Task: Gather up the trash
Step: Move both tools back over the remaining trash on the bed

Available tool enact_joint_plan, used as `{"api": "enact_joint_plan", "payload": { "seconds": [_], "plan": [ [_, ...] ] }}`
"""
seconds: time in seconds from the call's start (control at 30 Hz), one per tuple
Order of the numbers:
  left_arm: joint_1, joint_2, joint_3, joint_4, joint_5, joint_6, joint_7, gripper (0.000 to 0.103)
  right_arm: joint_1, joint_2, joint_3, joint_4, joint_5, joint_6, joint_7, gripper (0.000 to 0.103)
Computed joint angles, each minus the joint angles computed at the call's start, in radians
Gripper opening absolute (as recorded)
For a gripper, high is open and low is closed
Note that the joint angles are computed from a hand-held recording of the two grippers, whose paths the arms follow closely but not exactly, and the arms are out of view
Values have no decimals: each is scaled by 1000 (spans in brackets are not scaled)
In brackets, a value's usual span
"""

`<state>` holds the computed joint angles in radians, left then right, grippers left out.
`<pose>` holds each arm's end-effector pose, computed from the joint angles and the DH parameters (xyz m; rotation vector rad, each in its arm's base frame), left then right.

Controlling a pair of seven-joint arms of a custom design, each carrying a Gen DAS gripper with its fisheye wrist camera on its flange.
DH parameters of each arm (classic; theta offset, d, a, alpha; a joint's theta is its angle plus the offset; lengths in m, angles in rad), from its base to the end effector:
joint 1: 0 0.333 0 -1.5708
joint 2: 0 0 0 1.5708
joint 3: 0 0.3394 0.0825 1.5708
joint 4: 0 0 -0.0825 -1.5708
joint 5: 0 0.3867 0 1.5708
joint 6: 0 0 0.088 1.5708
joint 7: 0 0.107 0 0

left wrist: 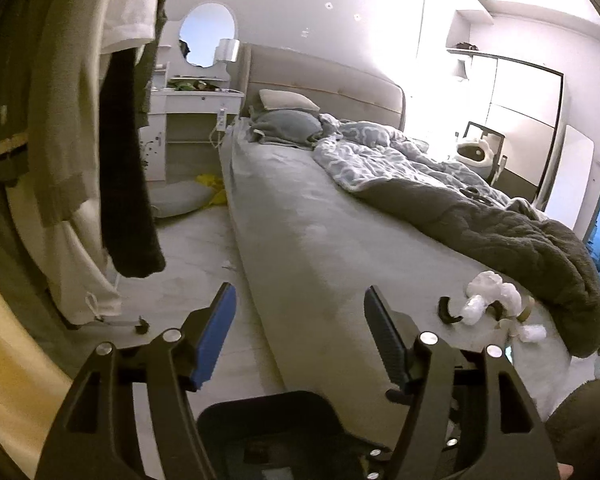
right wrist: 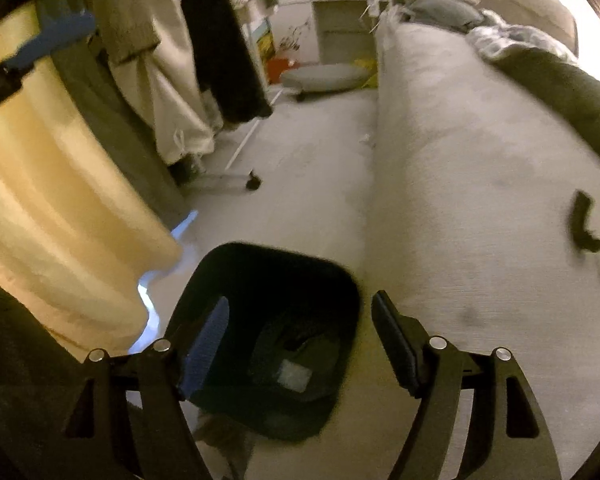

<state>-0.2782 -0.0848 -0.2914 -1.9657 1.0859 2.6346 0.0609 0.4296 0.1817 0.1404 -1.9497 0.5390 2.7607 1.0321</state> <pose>0.4743 -0.3372 0.6055 -1.7104 1.4761 -1.0586 0.5570 0.3254 0.4770 -2.1910 1.0745 -0.1973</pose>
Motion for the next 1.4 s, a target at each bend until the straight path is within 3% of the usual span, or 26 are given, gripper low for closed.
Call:
{"api": "enact_joint_plan", "payload": {
  "seconds": [0.27, 0.7, 0.93, 1.03, 1.2, 1.4],
  "plan": [
    [-54, 129, 2, 131, -9, -12, 53, 76, -45, -88, -25, -91, 43, 99, -41, 79],
    [-170, 341, 59, 348, -92, -32, 184, 77, -128, -162, -88, -196, -135, 243, 91, 85],
    [-227, 450, 85, 471, -151, -55, 257, 77, -189, -185, -105, -232, -157, 284, 140, 86],
    [-256, 506, 97, 539, -175, -76, 295, 77, -212, -188, -112, -244, -176, 313, 172, 91],
    [-301, 602, 120, 662, -222, -119, 362, 77, -239, -171, -123, -234, -136, 329, 154, 92],
    [-347, 703, 156, 798, -266, -160, 409, 77, -260, -156, -126, -218, 11, 317, 52, 92]
  ]
}}
